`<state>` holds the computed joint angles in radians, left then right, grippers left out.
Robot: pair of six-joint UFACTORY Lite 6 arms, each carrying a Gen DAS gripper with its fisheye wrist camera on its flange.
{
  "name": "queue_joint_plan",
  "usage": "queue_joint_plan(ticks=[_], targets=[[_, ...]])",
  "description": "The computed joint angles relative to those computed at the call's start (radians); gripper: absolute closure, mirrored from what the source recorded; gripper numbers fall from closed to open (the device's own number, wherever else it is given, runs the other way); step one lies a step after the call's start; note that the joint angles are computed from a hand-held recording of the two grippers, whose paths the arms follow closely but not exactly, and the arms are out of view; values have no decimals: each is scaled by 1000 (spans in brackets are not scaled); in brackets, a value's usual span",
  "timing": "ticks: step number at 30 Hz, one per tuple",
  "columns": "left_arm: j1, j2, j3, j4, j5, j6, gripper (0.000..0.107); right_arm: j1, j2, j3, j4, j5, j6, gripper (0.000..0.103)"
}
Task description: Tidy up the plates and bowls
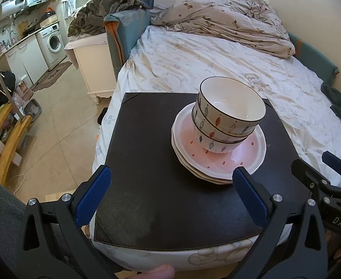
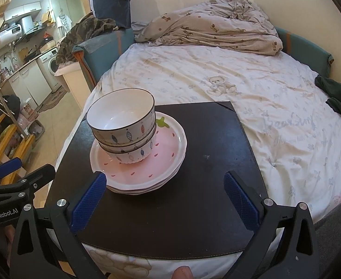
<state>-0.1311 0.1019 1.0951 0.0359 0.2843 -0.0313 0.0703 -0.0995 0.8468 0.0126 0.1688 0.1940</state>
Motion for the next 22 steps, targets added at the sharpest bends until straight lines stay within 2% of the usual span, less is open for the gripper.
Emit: queue_joint_plan(ticks=[22], targets=[[-1, 0, -6, 27, -1, -17, 4, -15, 7, 4, 60, 11, -60, 0]])
